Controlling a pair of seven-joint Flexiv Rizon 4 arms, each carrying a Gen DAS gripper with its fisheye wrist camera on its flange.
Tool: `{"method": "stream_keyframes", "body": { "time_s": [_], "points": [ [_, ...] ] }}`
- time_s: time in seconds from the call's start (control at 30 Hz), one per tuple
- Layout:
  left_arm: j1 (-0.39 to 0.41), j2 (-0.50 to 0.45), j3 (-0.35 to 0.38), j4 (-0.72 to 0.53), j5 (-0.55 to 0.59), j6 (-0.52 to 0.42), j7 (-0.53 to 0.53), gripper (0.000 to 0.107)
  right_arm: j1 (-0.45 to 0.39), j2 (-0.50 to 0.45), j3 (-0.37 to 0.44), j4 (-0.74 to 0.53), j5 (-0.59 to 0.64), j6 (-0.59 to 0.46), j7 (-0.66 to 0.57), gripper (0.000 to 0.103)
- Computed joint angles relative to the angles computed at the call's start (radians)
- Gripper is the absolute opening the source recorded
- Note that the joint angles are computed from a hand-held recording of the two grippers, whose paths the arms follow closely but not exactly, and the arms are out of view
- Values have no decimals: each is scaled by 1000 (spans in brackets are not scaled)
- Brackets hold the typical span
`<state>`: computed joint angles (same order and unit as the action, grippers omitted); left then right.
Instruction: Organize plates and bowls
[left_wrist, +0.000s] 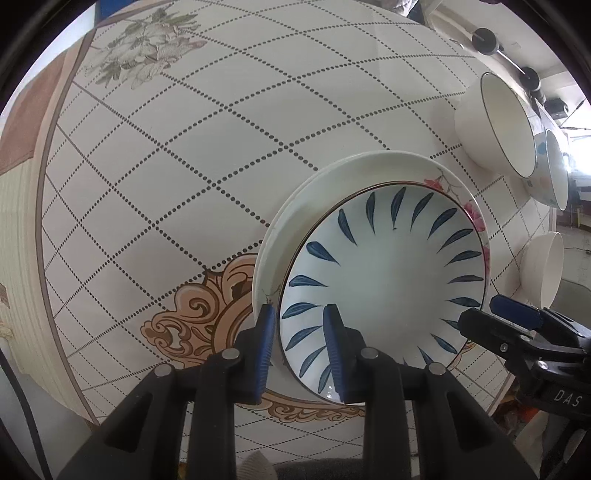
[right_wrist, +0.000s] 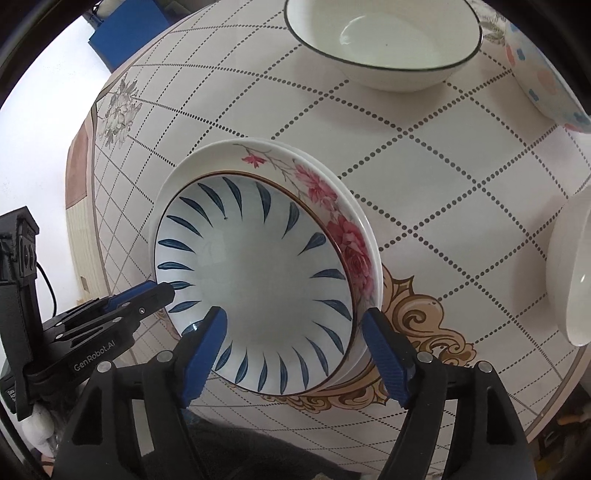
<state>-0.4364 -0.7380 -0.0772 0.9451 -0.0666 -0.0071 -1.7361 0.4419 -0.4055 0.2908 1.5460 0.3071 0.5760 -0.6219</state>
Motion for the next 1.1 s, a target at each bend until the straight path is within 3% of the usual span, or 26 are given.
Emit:
{"method": "stream_keyframes", "body": {
  "time_s": [0.1, 0.23, 0.33, 0.6, 0.9, 1.1],
  "points": [
    [-14, 37, 2, 33, 22, 52, 20, 29, 27, 19, -18, 5, -77, -31, 36, 87],
    [-28, 101, 3, 107, 45, 162, 19, 73, 49, 57, -31, 35, -152, -50, 95, 92],
    [-28, 140, 0, 152, 49, 223, 10, 83, 65, 83, -36, 49, -217, -93, 127, 93],
    [-38, 198, 5, 189, 99, 288, -5, 87, 117, 168, -30, 106, -369, -107, 223, 93],
    [-35, 332, -6, 286, 130, 333, 0, 87, 204, 219, -15, 43, -577, -263, 312, 96],
    [-18, 443, -18, 369, 140, 385, 24, 87, 259, 247, 4, -15, -653, -344, 397, 97]
  ]
}}
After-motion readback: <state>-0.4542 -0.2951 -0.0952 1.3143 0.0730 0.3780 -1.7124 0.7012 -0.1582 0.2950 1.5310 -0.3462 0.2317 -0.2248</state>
